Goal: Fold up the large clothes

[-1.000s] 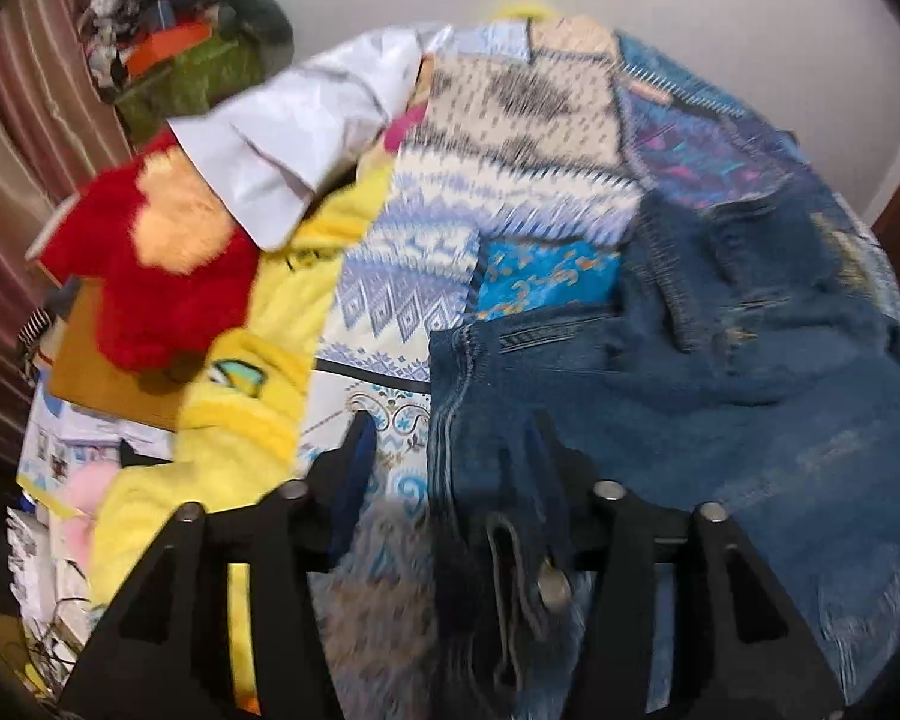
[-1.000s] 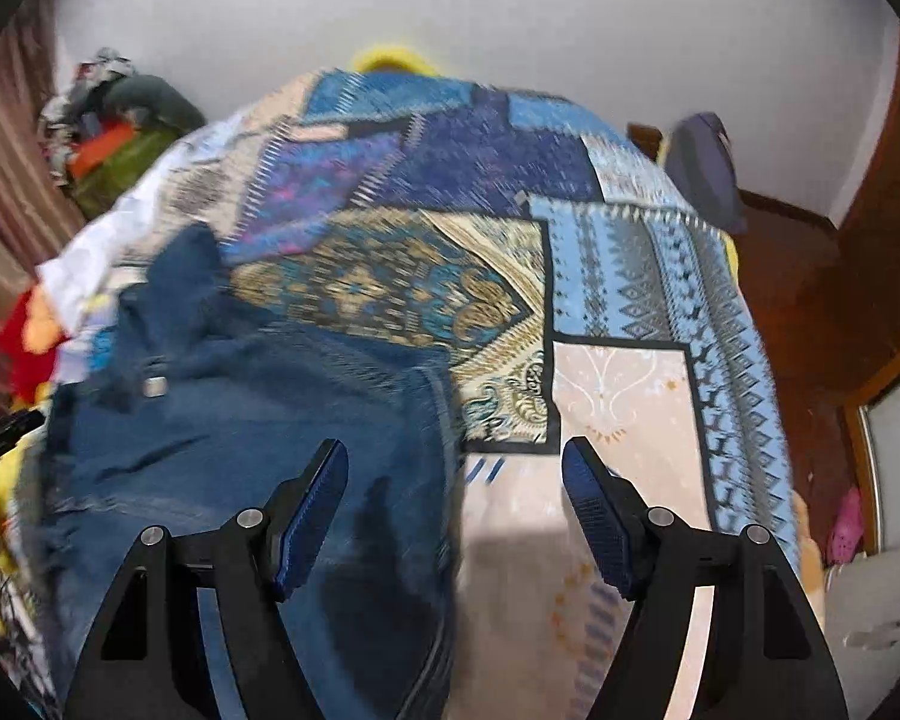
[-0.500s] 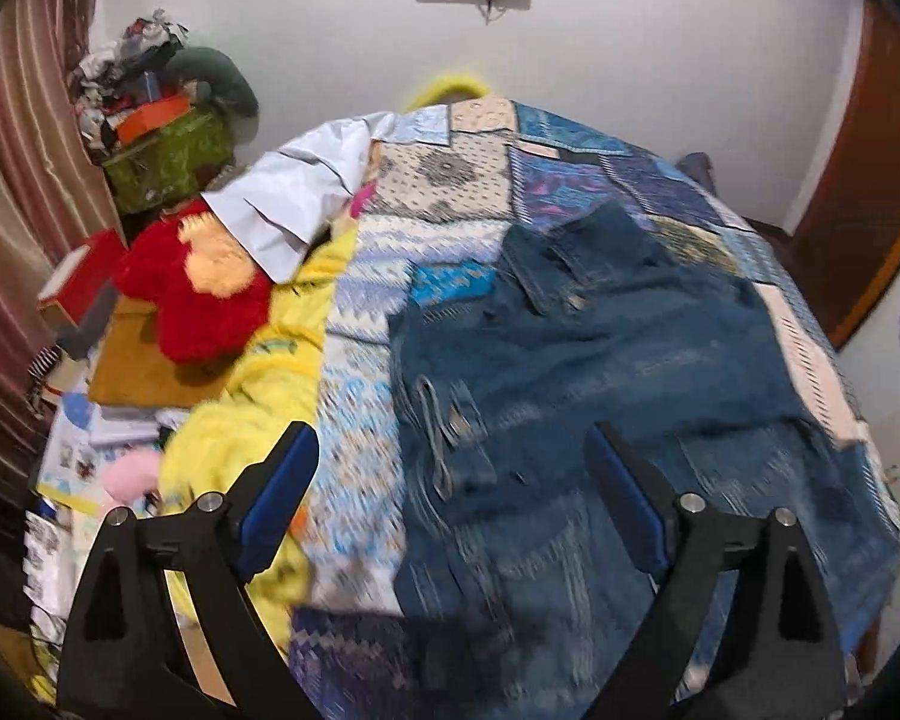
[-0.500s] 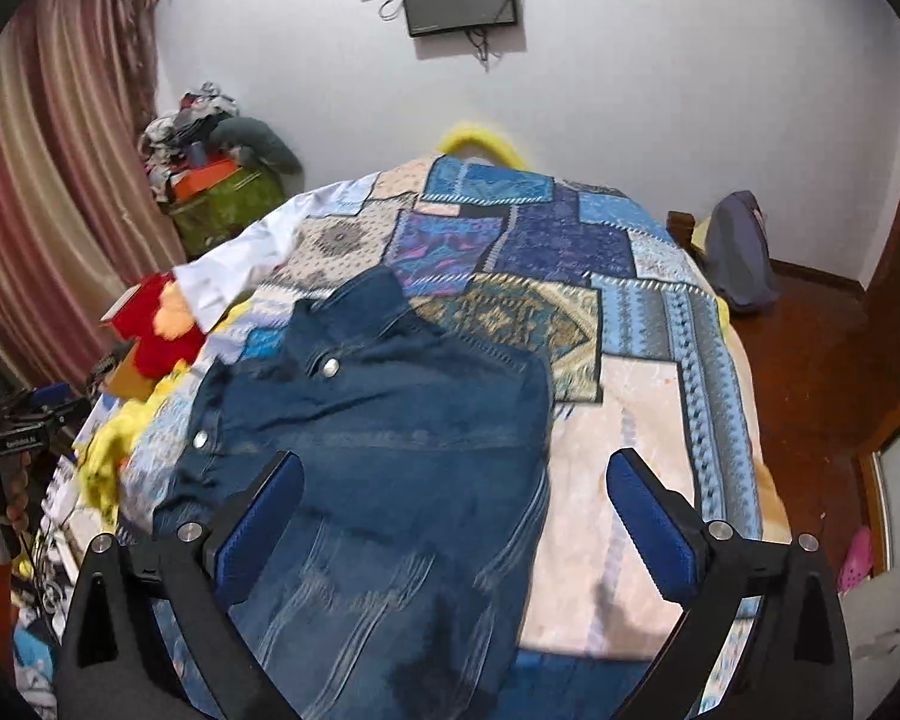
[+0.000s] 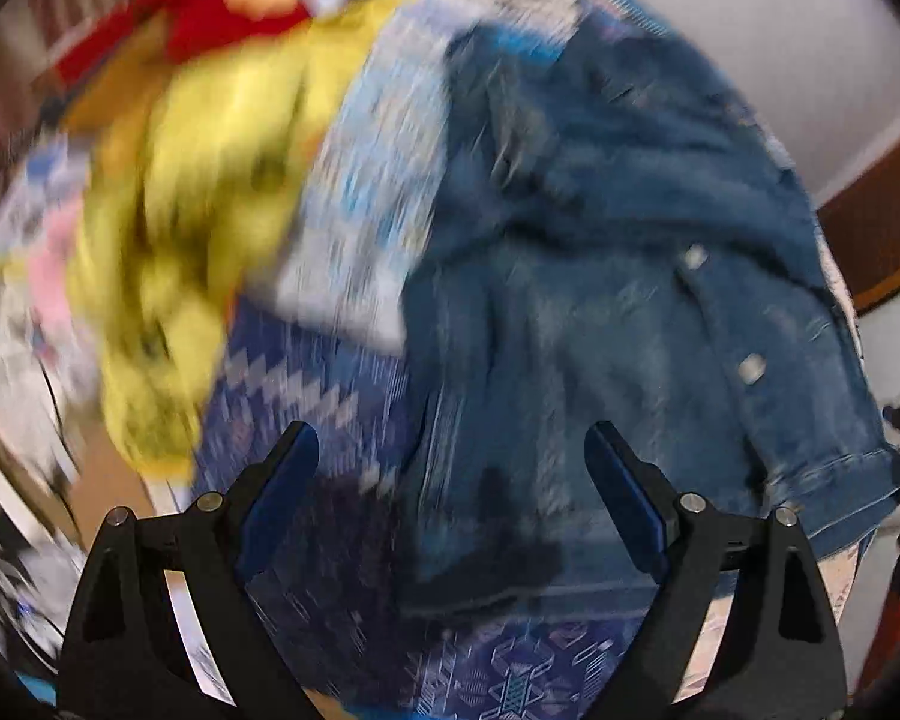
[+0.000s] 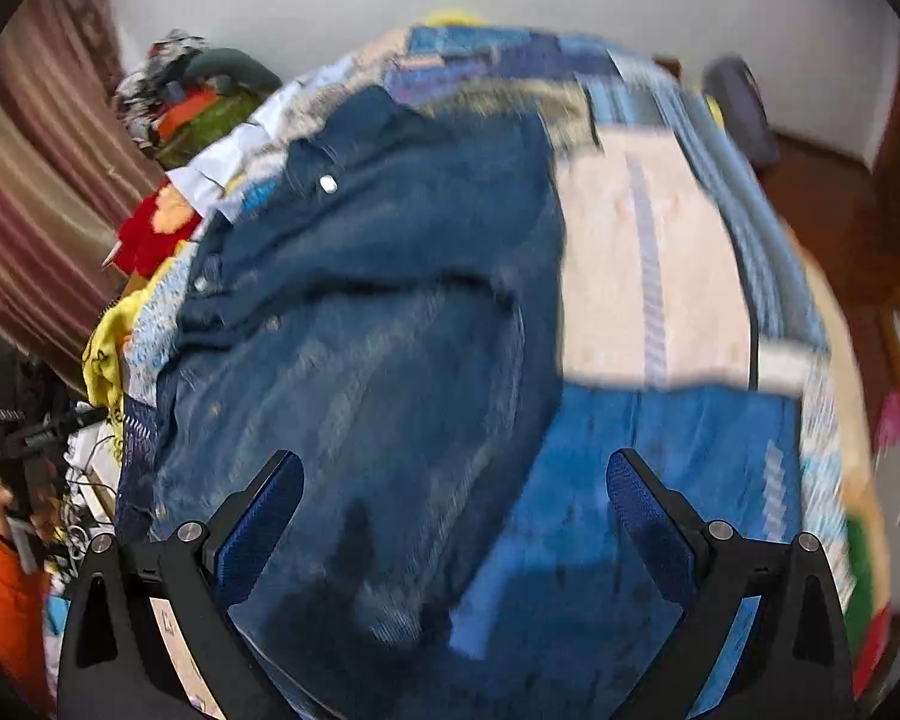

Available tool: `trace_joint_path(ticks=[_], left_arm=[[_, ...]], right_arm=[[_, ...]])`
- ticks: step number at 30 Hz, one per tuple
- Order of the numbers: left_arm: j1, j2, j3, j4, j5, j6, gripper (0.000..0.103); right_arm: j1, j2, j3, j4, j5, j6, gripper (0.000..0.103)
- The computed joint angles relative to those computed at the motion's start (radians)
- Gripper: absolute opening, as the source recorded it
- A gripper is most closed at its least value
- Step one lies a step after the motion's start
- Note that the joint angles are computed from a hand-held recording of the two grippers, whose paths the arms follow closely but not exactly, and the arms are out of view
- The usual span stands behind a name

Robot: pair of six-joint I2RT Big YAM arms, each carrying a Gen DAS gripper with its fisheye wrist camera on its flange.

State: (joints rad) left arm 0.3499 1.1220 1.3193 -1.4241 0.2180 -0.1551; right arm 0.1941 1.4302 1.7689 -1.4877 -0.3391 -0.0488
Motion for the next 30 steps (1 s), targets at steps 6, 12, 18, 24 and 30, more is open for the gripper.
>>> trace_joint_path(ticks=[6,12,18,24,30], left_arm=[[0.026,-0.04,-0.148,0.002,0.094,-0.049,0.09],[-0.038,-0.069,-0.193,0.042,0.108,-0.059,0.065],[-0.14,-0.064,-0.144,0.053,-0.029,-0.066,0.02],[-0.203,-0.077,-0.063,0.088,-0.106,-0.057,0.015],[-0.189,-0.045,0.093,0.148,-0.125,-0.029,0.014]], right_arm=[[-0.022,-0.065,-0.115,0.037,-0.058,0.075,0.098],[0.002,-0.099,-0.148,0.078,-0.081,0.097,0.074],[0.043,-0.066,-0.106,0.048,-0.091,0.043,0.033],[0.042,-0.036,-0.046,0.05,-0.142,0.022,0.02],[0.067,0.014,0.077,0.112,-0.13,0.03,0.019]])
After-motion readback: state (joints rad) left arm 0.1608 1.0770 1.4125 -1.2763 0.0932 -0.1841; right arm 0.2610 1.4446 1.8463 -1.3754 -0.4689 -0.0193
